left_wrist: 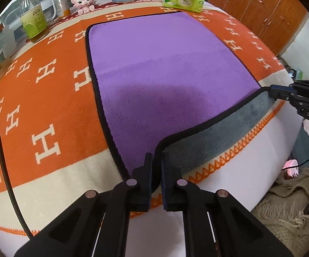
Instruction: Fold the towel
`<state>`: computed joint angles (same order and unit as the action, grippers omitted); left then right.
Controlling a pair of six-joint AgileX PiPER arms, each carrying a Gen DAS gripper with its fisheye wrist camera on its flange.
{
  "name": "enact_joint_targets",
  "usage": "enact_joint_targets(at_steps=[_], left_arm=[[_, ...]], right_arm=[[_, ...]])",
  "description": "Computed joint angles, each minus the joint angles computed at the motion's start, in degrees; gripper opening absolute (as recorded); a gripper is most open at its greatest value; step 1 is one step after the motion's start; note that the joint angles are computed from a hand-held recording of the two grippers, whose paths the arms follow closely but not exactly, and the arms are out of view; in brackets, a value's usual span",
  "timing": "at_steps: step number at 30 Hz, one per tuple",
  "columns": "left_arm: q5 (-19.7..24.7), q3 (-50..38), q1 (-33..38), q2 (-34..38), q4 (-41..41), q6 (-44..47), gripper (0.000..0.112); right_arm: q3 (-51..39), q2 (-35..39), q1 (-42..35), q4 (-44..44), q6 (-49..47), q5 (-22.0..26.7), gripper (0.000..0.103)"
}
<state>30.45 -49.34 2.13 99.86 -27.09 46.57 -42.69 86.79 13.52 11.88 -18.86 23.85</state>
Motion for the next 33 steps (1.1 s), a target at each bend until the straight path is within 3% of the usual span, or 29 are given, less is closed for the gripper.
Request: enact_joint_targets(at_steps=[7, 14, 23, 33], left_arm=[[-1.98, -1.17, -2.02, -1.75, 5.53, -7.22, 0.004], [-2.54, -6.87, -3.36, -0.33, 11.44, -14.43, 0.004], [-0.73, -22.68, -3.63, 7.53, 18.49, -23.96, 0.004], [2.04, -42.45, -5.28, 19.4, 27.96, -35.92, 0.004]], right_arm=[[-1.2, -0.11, -0.57, -0.23, 1.64, -0.47, 0.004], [-6.48, 2.18, 0.01, -5.86, 8.19, -1.04, 0.004], [-18.75, 8.31, -0.5, -12.75, 14.7, 0.08, 0.004], [-38.93, 21.61, -1.2, -20.18, 23.25, 3.16, 0.004]])
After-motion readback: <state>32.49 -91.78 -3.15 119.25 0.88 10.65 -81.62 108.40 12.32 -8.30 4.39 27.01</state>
